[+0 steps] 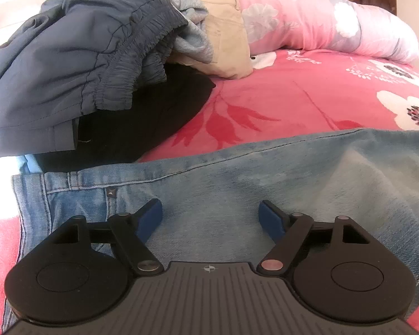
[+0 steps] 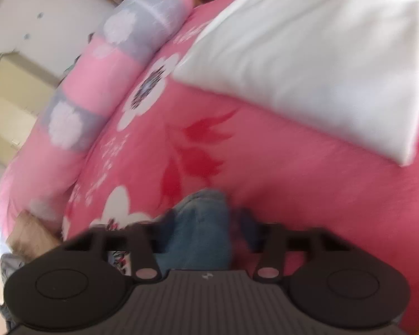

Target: Fold clothes

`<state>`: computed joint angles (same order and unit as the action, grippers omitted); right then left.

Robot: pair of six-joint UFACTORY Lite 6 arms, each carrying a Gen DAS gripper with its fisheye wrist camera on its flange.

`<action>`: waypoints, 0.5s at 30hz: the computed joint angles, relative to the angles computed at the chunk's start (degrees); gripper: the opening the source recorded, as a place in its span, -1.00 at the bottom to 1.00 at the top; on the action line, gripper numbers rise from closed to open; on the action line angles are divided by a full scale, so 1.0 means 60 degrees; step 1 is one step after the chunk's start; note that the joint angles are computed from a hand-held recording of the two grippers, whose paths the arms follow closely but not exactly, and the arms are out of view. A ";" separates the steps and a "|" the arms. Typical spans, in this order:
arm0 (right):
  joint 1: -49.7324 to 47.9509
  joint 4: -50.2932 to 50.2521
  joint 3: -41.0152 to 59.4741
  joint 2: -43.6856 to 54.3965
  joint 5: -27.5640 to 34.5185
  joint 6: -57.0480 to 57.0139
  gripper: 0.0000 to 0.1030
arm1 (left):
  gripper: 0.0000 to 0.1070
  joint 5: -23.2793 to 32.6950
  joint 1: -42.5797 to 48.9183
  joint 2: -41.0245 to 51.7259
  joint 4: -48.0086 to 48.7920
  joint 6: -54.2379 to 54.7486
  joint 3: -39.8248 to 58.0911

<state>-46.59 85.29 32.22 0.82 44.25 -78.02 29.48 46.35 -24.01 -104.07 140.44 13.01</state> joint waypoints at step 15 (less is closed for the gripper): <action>-0.5419 -0.3217 -0.0555 -0.1772 0.2051 0.0362 -0.68 | 0.47 0.0210 0.0217 0.0132 0.0073 -0.0075 0.0021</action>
